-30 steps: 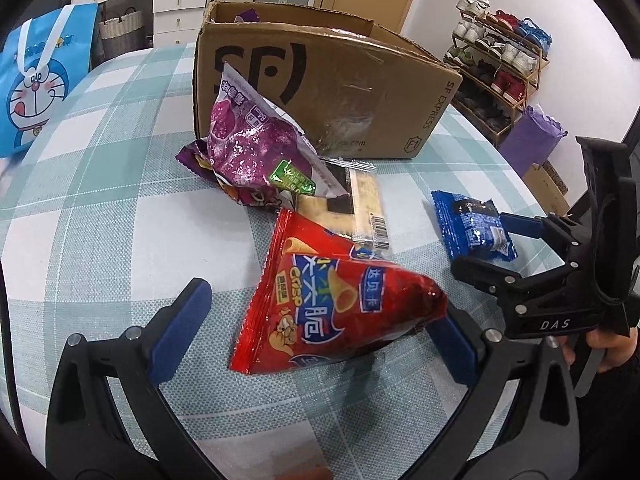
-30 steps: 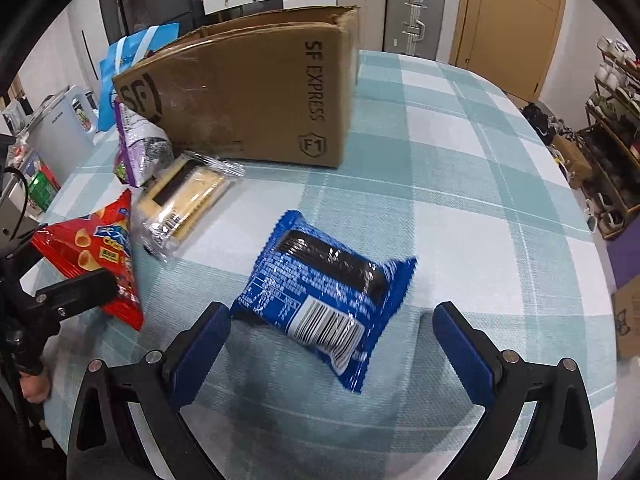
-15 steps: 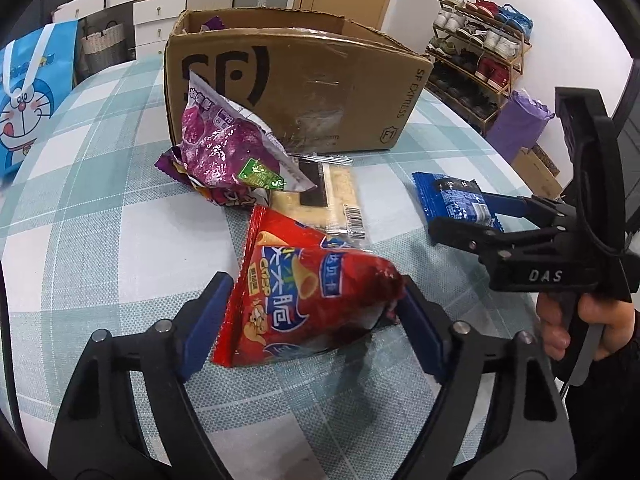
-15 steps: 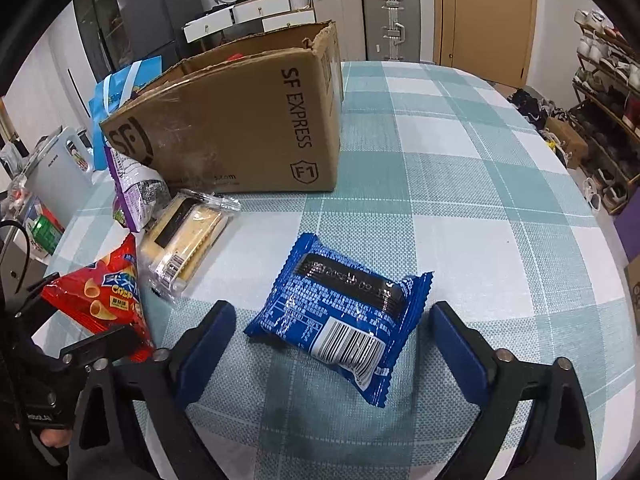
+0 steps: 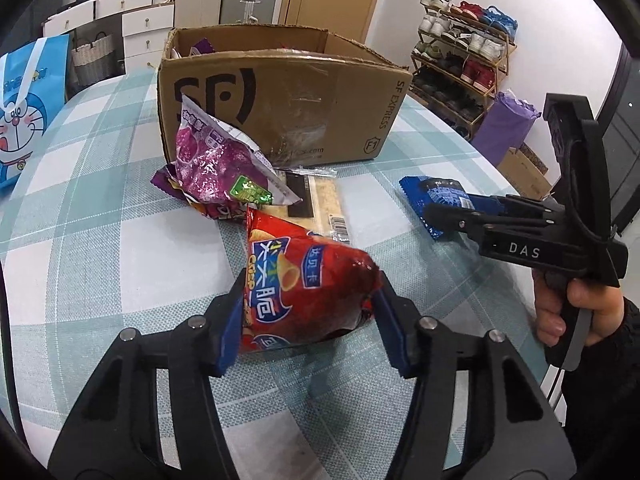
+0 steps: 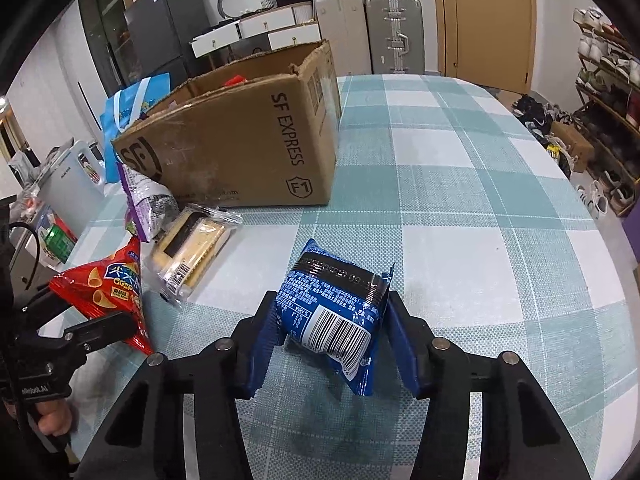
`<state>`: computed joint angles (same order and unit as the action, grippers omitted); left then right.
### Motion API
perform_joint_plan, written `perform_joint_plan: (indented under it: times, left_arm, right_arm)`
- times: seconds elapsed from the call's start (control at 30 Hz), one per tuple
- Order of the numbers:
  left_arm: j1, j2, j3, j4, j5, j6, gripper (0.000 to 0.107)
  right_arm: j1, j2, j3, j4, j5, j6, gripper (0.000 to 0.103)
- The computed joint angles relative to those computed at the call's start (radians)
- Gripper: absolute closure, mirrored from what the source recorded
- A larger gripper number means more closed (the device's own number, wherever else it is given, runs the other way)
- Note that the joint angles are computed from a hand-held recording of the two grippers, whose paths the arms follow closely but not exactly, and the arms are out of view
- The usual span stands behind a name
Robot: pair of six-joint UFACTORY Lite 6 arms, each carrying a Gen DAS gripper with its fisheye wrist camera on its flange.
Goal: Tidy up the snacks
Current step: 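Grasp the red chip bag with the left gripper while the right gripper grasps the blue cookie pack, then carry both held packs up over the cardboard box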
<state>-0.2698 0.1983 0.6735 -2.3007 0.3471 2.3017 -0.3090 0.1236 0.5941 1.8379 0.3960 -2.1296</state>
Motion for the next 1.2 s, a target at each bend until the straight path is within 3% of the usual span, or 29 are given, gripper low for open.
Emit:
perform_joint_plan:
  times: [0.6, 0.9, 1.2]
  left_arm:
    - [0.041, -0.159, -0.085, 0.087, 0.046, -0.069, 0.053]
    - [0.027, -0.286, -0.122, 0.102, 0.012, -0.103, 0.053]
    - [0.069, -0.414, -0.127, 0.281, -0.025, -0.281, 0.053]
  right_arm:
    - [-0.058, -0.183, -0.094, -0.062, 0.168, 0.017, 0.051]
    - [-0.101, -0.256, -0.116, -0.113, 0.226, 0.070, 0.051]
    - [-0.137, -0.339, -0.109, -0.184, 0.294, 0.162, 0.051]
